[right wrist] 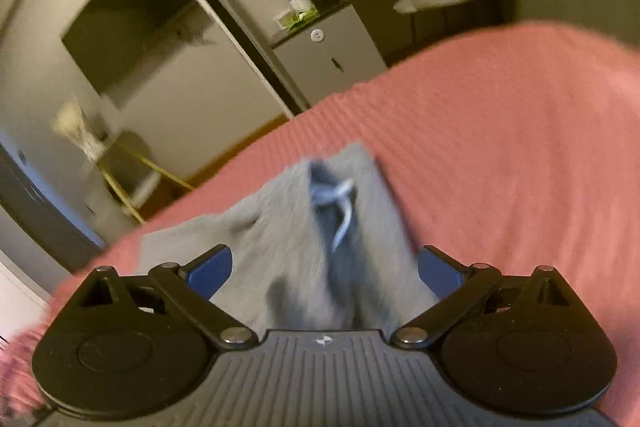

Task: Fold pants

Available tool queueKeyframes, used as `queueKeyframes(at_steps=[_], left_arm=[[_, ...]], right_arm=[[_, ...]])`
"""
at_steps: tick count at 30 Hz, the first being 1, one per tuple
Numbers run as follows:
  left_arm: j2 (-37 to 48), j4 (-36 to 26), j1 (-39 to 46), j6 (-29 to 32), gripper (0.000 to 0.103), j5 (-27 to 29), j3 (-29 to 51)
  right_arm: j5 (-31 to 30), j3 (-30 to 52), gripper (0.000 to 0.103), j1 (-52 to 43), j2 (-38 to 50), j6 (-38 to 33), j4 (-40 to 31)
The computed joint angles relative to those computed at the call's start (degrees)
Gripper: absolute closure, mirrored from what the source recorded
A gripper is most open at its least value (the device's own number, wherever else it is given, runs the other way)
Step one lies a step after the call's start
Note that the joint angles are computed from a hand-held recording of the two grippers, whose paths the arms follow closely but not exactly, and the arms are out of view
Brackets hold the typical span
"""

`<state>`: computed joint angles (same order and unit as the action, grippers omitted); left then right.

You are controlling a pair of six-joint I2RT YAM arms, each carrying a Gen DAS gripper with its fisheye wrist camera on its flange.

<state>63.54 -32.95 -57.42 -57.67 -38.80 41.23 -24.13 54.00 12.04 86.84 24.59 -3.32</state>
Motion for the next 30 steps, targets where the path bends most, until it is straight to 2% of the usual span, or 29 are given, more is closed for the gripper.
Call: queueKeyframes(at_steps=[1, 3, 5, 7, 9, 11, 13, 14, 15, 16, 17, 18, 19, 20, 21, 23, 25, 26, 27, 28, 30], left_arm=[[1.8, 3.2, -4.0, -0.1, 0.013, -1.5, -0.3], [7.5, 9.0, -7.6, 6.1, 0.013, -3.4, 0.9], [13.0, 10.5, -8.0, 11.9, 0.013, -5.7, 4.0], [14.6, 13.8, -7.5, 15.2, 0.013, -7.2, 4.1], [14.5, 18.3, -5.7, 16.3, 0.013, -2.8, 2.8], [15.2, 18.2, -3.5, 15.0, 0.013, -0.5, 2.7], [17.9, 14.2, -2.9, 11.0, 0.014, -1.7, 3.8], [18.8, 11.0, -2.0, 8.1, 0.018, -2.1, 4.8], [19.5, 5.1, -2.0, 2.2, 0.032, -2.9, 6.2], [19.9, 1.4, -0.8, -1.6, 0.039, -1.9, 7.1], [19.0, -1.8, -0.2, -5.9, 0.038, -0.9, 7.3], [18.8, -6.5, -0.6, -11.4, 0.029, -1.3, 8.6], [20.4, -14.7, -1.1, -19.4, 0.011, -1.8, 11.4], [21.4, -21.6, -1.3, -26.1, 0.009, -1.6, 13.1], [19.5, -24.5, -1.4, -31.0, 0.009, -0.7, 12.2], [10.3, -23.2, -2.0, -37.2, 0.01, 0.7, 7.6], [4.7, -25.9, -6.3, -47.6, 0.009, -3.8, 5.8], [4.6, -27.8, -7.5, -49.8, 0.008, -5.5, 6.6], [5.0, -28.9, -7.7, -49.3, 0.007, -7.0, 7.5], [5.8, -28.6, -7.4, -46.9, 0.007, -8.2, 8.3], [8.5, -24.6, -4.3, -37.8, 0.007, -8.6, 10.0]], right_arm=[[-0.8, -3.2, 0.004, -0.3, -1.9, 1.6, 1.5], [-1.8, -7.7, 0.004, -0.9, -4.9, 2.8, 2.6], [-2.5, -8.0, 0.004, -1.0, -5.8, 2.0, 0.0], [-2.2, -9.3, 0.004, -1.3, -6.4, 1.6, 1.1], [-1.9, -11.0, 0.004, -1.4, -8.2, 1.9, 2.6], [-3.6, -12.4, 0.004, -2.0, -8.9, 2.1, 4.2], [-5.7, -11.4, 0.004, -2.1, -7.4, 1.4, 4.3], [-5.6, -11.3, 0.004, -1.5, -6.9, 1.0, 4.6], [-5.7, -11.2, 0.004, -1.1, -6.3, 0.1, 4.8], [-4.9, -10.8, 0.004, -0.6, -5.9, -0.7, 4.2], [-3.5, -10.1, 0.004, 0.0, -5.3, -1.5, 3.4], [-2.6, -9.5, 0.004, 0.4, -4.6, -2.2, 2.7], [-1.8, -9.2, 0.004, 0.5, -4.2, -2.5, 2.3], [-1.1, -8.8, 0.004, 0.4, -3.6, -2.4, 1.9], [-1.2, -8.6, 0.004, 0.0, -3.0, -2.2, 2.0], [-1.9, -8.8, 0.004, -1.1, -2.9, -1.0, 2.7], [-3.1, -9.5, 0.004, -2.0, -3.7, 0.4, 3.8], [-3.6, -9.8, 0.004, -2.2, -4.0, 1.6, 5.5], [-4.4, -9.8, 0.004, -2.3, -4.5, 2.7, 6.5], [-4.8, -9.2, 0.004, -1.9, -4.3, 3.1, 7.2], [-2.1, -7.0, 0.004, 0.4, -3.9, 1.2, 6.7]])
